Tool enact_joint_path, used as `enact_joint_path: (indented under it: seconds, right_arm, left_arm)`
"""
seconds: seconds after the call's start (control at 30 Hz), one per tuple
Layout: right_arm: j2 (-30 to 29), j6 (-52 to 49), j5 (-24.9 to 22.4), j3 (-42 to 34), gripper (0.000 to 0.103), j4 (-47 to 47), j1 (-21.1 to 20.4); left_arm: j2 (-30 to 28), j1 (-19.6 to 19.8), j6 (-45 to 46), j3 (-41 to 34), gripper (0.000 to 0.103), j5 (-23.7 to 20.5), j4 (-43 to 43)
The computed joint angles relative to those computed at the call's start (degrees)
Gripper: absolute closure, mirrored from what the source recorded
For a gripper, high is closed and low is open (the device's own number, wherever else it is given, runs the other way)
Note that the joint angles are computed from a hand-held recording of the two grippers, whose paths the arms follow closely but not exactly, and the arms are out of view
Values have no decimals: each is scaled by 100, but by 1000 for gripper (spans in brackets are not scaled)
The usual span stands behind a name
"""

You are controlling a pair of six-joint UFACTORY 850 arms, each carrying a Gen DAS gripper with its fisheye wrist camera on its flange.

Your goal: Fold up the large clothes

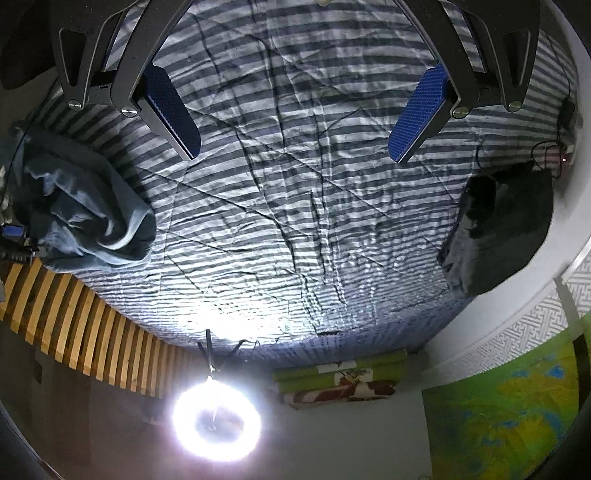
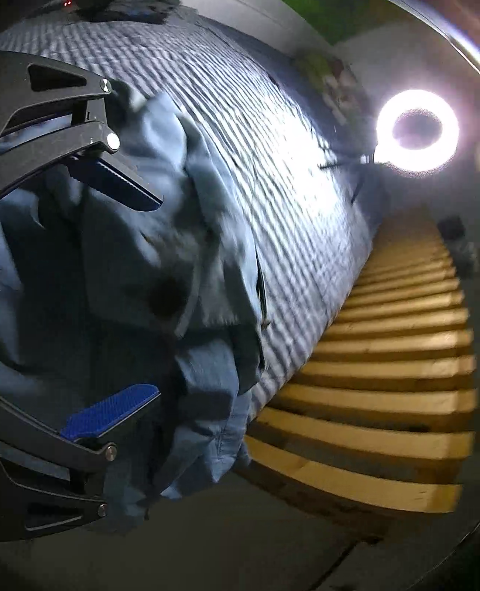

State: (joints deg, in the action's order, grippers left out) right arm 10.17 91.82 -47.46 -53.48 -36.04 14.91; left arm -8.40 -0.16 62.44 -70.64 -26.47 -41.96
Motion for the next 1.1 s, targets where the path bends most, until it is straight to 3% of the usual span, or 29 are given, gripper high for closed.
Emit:
enact_joint_path:
  seconds: [0.1,0.27,0.33,0.37,0.43,0.5,0.67,0.8,0.97,1.1]
  right_arm:
    - [81,-277,705,194,10,578,-452]
    - [-197,-828,971,52,13,922,-612]
    - [-303,-973,851,-87,40,919,-560]
    - [-325,-1020,751,-151,45,907,-528]
    - [-357,-1060,522,-304,68,866,-441]
    - [-383,-1043,255,-510,74,782,-306]
    - [-704,-908,-492,-1373,78,189,290]
    - [-1272,-1087,-917,-2452,79,-265,901]
    - [-2451,-1963,-1061,-4252,79,-454,1539]
    - [-3817,-3508,-1002,-6111,78,412,1815]
  left_arm:
    - [-246,-40,60,-161,0,-2,-53]
    - [-662,-85,196,-468,0,9,-90]
    - [-798,-77,335,-565,1,37,-178]
    - [-862,-62,372,-618,2,24,-201]
    - [-957,-20,525,-691,5,3,-353]
    - [-1044,52,707,-759,6,-6,-590]
    - [-1276,390,1201,-915,7,-239,-1407]
    - [-1570,601,798,-1238,15,-432,-1141]
    - [-1815,968,794,-1677,15,-671,-1427]
    - [-2000,1231,647,-2003,15,-746,-1501]
